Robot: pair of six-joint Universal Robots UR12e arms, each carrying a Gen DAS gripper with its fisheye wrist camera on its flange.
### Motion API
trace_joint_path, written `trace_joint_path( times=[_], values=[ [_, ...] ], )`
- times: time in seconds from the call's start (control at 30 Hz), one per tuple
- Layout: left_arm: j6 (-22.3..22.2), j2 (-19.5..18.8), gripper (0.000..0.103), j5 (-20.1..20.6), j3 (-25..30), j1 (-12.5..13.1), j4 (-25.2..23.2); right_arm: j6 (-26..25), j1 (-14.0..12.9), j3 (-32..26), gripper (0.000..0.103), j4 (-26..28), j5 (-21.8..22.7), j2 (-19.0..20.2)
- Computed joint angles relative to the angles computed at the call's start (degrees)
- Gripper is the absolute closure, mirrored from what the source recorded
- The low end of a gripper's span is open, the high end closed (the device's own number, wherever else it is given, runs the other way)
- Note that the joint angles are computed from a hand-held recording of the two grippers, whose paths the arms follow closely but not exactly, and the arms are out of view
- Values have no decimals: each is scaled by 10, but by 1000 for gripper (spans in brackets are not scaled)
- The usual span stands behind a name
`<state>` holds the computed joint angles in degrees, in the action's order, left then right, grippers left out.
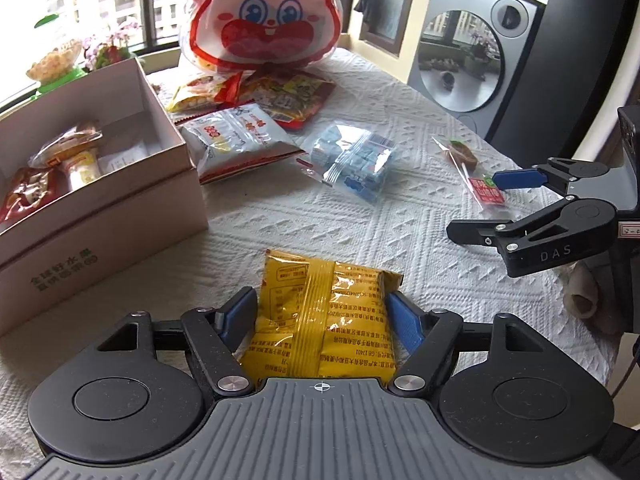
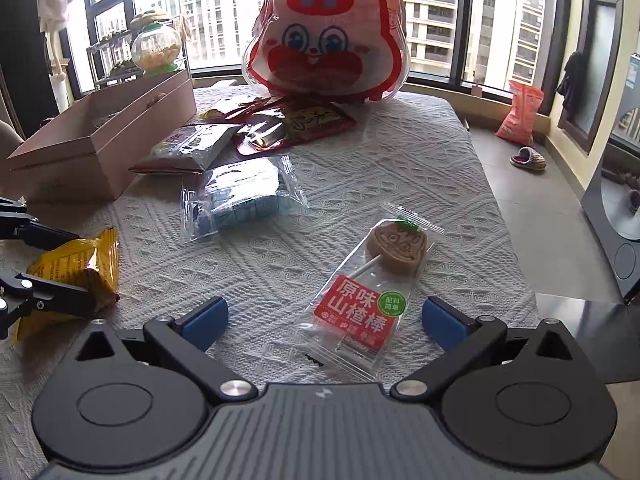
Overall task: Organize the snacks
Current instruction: 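Grasp the clear lollipop packet with the right gripper while the left gripper holds the yellow packet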
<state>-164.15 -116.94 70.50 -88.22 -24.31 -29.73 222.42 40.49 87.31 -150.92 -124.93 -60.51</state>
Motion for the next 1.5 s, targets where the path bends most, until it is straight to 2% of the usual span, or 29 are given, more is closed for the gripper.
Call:
trace_joint_path(
  times=[0.1,0.13,0.23,0.27,0.3,0.33,0.43,0.53,0.6,0.67,0.73,0.77,0.83,0.87,0.9,1.07,1.2,1.27,1.37,1.5],
  values=[
    [-2,1,26,-11,1,3,-9,-21,-8,5,0,-12,22,-5],
    [-4,1,26,-13,2,4,-14,-12,-9,5,4,-13,15,-5],
    [-28,8,29,-22,-2,7,-25,39,-12,-13,24,36,-23,-1],
    [-32,13,32,-31,-9,9,-23,50,-12,-21,38,55,-28,1],
    [-31,18,43,-42,-18,12,-16,49,-12,-27,45,65,-26,1],
    [-28,25,47,-51,-31,14,1,38,-11,-30,56,60,-16,1],
    [-29,44,56,-53,-58,19,22,1,-2,-31,62,18,8,0],
    [-33,55,56,-57,-73,26,21,-37,9,-34,65,-20,27,0],
    [-36,58,56,-54,-80,29,27,-62,15,-43,90,-25,43,3],
    [-34,59,54,-45,-81,27,32,-83,19,-52,90,-21,61,7],
    [-13,56,47,-27,-78,22,32,-98,22,-63,90,1,61,13],
    [-7,54,42,-17,-76,20,30,-98,24,-69,87,15,55,16],
    [-6,52,38,-8,-76,18,35,-76,22,-70,65,24,61,17],
    [-7,52,38,-7,-75,18,35,-56,22,-66,46,18,61,16],
    [-8,52,38,-7,-75,18,36,-38,21,-62,35,10,60,16],
    [-23,53,37,23,-81,20,58,16,11,-66,35,16,94,24],
    [-34,50,35,1,-79,30,51,-6,24,-107,33,61,26,53],
    [-25,49,33,-1,-77,30,46,-18,29,-115,28,61,1,62],
    [-14,46,28,-3,-76,29,47,-15,31,-104,27,38,-5,61],
    [-11,43,27,-25,-77,37,54,-22,34,-89,25,12,-13,57]
  ],
)
